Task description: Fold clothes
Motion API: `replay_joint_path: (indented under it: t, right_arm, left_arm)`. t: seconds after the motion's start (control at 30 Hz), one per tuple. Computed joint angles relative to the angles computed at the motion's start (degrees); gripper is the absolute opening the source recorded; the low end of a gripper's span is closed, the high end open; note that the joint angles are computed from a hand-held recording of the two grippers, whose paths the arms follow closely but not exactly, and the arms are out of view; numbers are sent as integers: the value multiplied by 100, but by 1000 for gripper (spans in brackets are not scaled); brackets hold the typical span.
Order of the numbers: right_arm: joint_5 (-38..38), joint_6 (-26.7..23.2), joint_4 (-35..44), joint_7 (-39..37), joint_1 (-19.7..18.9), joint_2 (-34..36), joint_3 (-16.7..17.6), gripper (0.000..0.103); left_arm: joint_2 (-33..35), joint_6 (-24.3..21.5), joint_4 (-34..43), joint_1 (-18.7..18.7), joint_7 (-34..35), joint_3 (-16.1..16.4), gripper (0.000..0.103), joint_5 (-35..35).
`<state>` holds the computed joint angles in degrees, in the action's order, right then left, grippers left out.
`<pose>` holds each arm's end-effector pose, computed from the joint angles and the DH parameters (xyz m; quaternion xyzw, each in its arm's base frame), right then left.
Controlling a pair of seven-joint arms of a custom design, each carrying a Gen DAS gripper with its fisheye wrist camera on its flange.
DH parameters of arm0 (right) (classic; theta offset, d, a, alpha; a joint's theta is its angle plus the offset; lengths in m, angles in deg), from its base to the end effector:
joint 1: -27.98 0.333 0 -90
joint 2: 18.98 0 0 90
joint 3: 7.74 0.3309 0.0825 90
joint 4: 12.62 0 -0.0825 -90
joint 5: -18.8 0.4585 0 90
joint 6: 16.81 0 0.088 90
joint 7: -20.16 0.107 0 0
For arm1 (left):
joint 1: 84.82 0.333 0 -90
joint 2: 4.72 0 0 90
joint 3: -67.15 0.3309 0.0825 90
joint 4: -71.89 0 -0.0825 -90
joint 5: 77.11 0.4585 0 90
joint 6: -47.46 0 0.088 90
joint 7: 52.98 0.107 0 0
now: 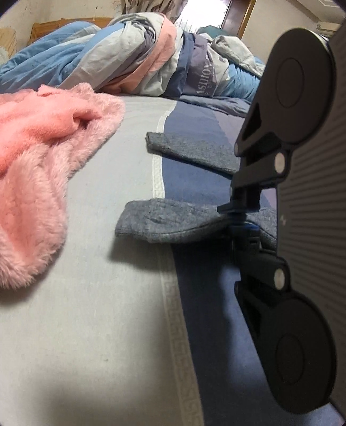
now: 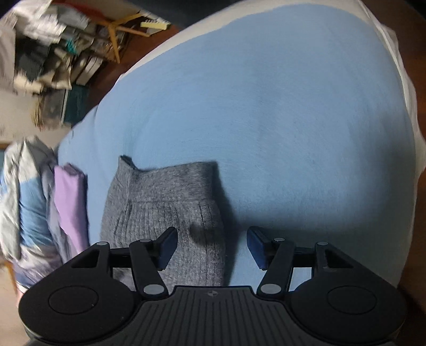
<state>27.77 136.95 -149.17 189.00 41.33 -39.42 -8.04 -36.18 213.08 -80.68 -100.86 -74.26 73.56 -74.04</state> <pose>0.5317 0.1180 0.5129 -0.1437 0.9342 0.0616 0.3207 0.4639 -0.0813 0.4760 0.9227 0.0760 0.3602 0.1142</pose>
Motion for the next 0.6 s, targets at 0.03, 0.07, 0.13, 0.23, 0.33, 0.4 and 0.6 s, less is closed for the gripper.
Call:
replay_joint_path:
  t: [0.03, 0.07, 0.13, 0.23, 0.33, 0.4, 0.6]
  right_arm:
    - [78, 45, -17, -49, 36, 6, -38, 55]
    - [146, 37, 12, -177, 85, 40, -91, 52]
    - [259, 64, 75, -413, 139, 123, -158, 41]
    - [576, 199, 149, -656, 212, 284, -242, 19]
    - [632, 100, 295, -657, 145, 432, -181, 11]
    - [508, -27, 391, -613, 71, 471, -101, 10]
    - [868, 416, 128, -449, 149, 231, -141, 10]
  left_arm:
    - [-19, -81, 12, -31, 33, 27, 8, -17]
    - [-37, -162, 25, -56, 71, 47, 8, -40]
    - [-44, -243, 57, -59, 140, 44, 8, -63]
    - [7, -366, 171, -68, 313, 42, 8, -82]
    - [116, -428, 349, -21, 406, -44, 8, -87]
    - [198, -493, 497, -8, 472, -89, 8, -103]
    - [326, -671, 866, 81, 543, -272, 8, -169]
